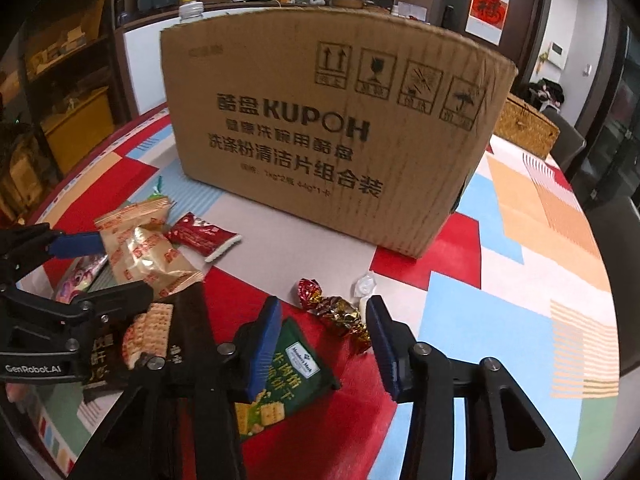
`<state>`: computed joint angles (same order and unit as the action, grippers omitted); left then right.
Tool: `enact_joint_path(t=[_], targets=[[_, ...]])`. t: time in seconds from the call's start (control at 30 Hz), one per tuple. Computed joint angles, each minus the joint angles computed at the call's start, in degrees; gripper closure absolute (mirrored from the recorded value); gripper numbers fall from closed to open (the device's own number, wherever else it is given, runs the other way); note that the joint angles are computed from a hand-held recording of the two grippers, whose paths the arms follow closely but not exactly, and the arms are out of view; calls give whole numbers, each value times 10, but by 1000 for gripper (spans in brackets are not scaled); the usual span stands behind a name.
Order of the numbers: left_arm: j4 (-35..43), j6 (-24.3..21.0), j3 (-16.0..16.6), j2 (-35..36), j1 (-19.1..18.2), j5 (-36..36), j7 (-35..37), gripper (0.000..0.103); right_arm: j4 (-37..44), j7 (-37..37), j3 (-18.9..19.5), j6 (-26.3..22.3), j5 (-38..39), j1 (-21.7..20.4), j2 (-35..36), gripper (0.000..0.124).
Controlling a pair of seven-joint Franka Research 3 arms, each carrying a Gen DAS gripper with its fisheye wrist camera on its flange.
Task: Organize snacks
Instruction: 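Grasp the biscuit packet with the left tool while the right tool grasps a red-gold wrapped chocolate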
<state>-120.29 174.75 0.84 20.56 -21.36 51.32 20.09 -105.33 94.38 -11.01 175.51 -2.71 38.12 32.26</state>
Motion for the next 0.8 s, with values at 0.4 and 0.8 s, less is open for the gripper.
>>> enact_joint_path(t=[0.4, 0.8], targets=[[31, -2, -20, 30, 13, -70, 79, 43, 24, -60, 84, -24, 50, -79, 18, 92], [26, 17, 8, 29, -17, -104, 113, 68, 21, -91, 112, -24, 91, -102, 17, 105]])
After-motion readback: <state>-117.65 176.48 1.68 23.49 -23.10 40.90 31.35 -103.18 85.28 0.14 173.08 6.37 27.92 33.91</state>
